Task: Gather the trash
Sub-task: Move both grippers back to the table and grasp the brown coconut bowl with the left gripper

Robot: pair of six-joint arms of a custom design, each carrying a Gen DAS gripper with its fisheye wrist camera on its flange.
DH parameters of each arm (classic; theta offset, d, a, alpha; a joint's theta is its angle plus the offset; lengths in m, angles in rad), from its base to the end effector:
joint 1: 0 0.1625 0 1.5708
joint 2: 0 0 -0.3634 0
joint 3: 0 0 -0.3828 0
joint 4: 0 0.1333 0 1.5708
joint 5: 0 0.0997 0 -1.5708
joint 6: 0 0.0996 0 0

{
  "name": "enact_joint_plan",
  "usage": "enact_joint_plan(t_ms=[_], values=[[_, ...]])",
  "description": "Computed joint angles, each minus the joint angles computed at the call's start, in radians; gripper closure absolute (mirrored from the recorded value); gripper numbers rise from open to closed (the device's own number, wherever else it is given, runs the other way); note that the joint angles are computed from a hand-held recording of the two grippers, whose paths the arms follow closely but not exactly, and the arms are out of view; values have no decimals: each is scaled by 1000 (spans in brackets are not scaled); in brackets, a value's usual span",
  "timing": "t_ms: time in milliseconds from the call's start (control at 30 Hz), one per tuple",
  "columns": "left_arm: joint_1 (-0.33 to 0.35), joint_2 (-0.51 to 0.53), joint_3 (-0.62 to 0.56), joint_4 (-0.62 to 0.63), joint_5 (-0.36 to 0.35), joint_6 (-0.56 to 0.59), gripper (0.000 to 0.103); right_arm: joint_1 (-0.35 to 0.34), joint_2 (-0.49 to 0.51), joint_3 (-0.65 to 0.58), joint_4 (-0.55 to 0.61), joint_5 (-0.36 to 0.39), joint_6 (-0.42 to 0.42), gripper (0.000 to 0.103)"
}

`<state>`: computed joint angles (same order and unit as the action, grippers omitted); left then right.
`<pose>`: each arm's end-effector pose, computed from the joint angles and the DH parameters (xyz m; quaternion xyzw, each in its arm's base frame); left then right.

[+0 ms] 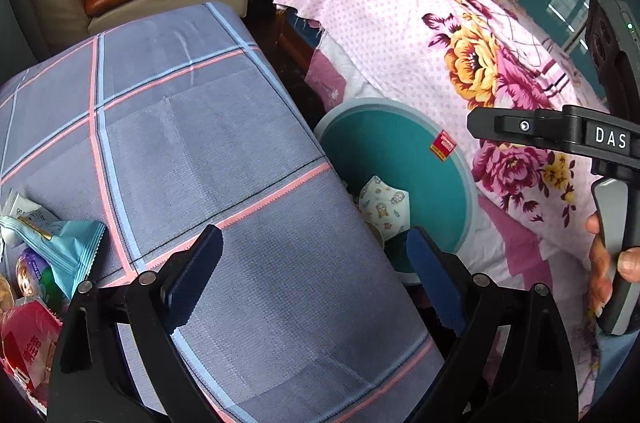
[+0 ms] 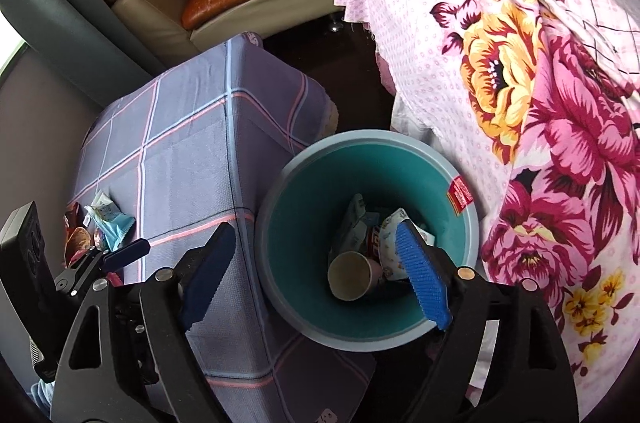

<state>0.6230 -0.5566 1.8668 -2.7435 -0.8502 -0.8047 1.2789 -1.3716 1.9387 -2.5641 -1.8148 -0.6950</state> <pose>-0.2864 -0.4508 -0.1032 0.0909 0.9295 -0.2291 0.2745 -0.0466 -0.5347 0.2663 0.1690 -0.9556 0.1285 0.2042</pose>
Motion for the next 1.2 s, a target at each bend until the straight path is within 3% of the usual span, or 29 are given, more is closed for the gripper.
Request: enact_joint_plan(t_ms=[300,667,967,1200], values=[[-43,-62,82,3,4,-64,10,13,-74,70,10,-37,-4,20],[-140,-241,285,55,27,-245,10,79,-147,188,23,-40,8,20],[-240,-471,474,224,62,-449,10,176,-149,283,6,-53,29,20],[-322,-740,625,503,78,-677,10,234,-131,340,-5,-57,79,19]])
